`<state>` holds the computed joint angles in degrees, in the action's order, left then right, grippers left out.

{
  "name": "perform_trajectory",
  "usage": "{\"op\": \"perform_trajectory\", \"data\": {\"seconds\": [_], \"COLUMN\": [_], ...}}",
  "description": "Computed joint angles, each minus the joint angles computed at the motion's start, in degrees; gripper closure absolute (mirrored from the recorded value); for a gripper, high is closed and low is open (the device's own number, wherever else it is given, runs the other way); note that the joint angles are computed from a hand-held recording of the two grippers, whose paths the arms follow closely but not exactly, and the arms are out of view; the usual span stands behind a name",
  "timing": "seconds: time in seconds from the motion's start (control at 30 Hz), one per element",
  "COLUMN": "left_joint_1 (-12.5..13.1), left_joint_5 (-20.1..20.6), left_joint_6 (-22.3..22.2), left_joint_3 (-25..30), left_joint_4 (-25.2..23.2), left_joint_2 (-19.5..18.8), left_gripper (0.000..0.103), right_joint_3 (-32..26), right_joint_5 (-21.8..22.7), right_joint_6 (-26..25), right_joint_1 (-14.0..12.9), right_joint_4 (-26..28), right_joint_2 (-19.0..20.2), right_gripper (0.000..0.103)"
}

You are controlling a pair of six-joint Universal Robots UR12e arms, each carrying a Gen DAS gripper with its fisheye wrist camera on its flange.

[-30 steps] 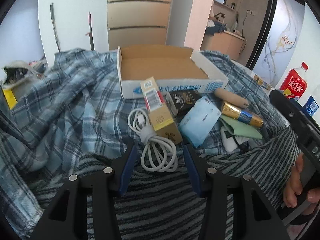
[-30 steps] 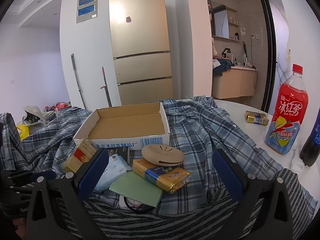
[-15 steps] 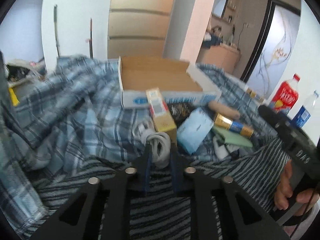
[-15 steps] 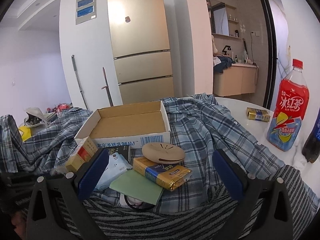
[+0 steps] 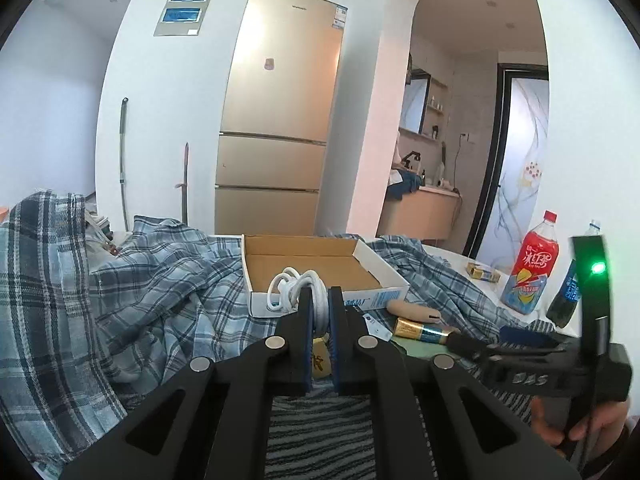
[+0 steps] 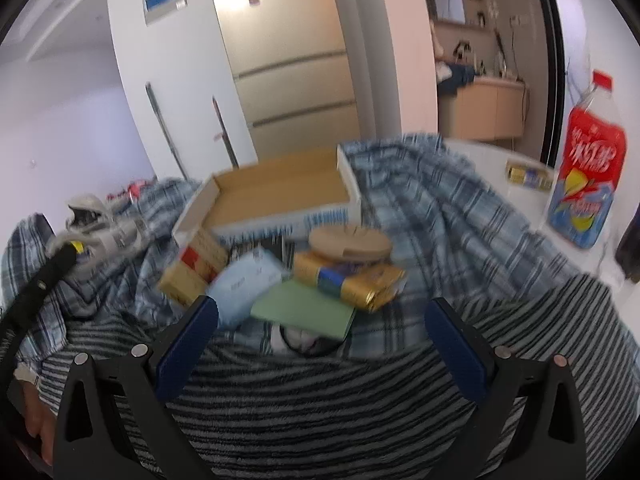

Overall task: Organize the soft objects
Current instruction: 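Lift the white cable with the left gripper while the right gripper grasps the green envelope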

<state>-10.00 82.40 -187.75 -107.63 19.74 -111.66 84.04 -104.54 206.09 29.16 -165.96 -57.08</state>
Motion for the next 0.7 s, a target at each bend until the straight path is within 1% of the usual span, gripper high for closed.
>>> {"op": "perform_trajectory", "data": {"seconds": [0.07,0.17,0.27,0.33,0.4,0.43,0.47,0.53,0.6,0.67,0.7], "left_joint_1": [0.0,-0.2,-0.5,-0.7,-0.7,-0.6,-0.6,-0.6,-0.9,-1.1,-1.1], "left_joint_5": [0.0,0.9,2.0,2.9,2.9,2.8,2.6,2.4,3.1,3.6,3.3], "left_joint_6": [0.1,0.1,0.5,0.7,0.5,0.5,0.5,0.7,1.2,1.7,1.9], "left_joint_3": [0.0,-0.1,0.0,0.3,0.6,0.7,0.7,0.8,0.8,0.8,0.7], "left_joint_4": [0.0,0.2,-0.6,-2.2,-3.5,-3.7,-4.1,-4.6,-4.5,-4.2,-3.8], "left_joint_2": [-0.1,-0.2,-0.3,-0.3,-0.4,-0.4,-0.5,-0.5,-0.5,-0.6,-0.6], "left_gripper": [0.096,0.096,0.096,0.096,0.096,0.096,0.096,0.096,0.096,0.096,0.096], "right_joint_3": [-1.0,-3.8,-5.5,-7.5,-8.7,-8.9,-9.0,-8.7,-8.4,-8.0,-7.7], "right_joint_5": [0.3,1.1,3.1,1.9,1.0,1.0,1.2,1.9,2.5,2.9,3.0], "right_joint_6": [0.8,1.9,4.0,4.5,4.6,4.8,5.1,5.1,5.0,4.5,3.9], "right_joint_1": [0.1,-0.1,-0.5,-0.3,-0.2,-0.3,-0.3,-0.5,-0.6,-0.6,-0.5], "right_joint_4": [2.2,7.9,10.0,13.5,15.7,16.4,17.0,16.8,16.7,16.2,16.1], "right_joint_2": [0.5,1.5,2.4,3.3,4.1,4.2,4.3,4.3,4.2,3.9,3.7], "right_gripper": [0.0,0.0,0.0,0.002,0.008,0.009,0.013,0.018,0.025,0.029,0.029]}}
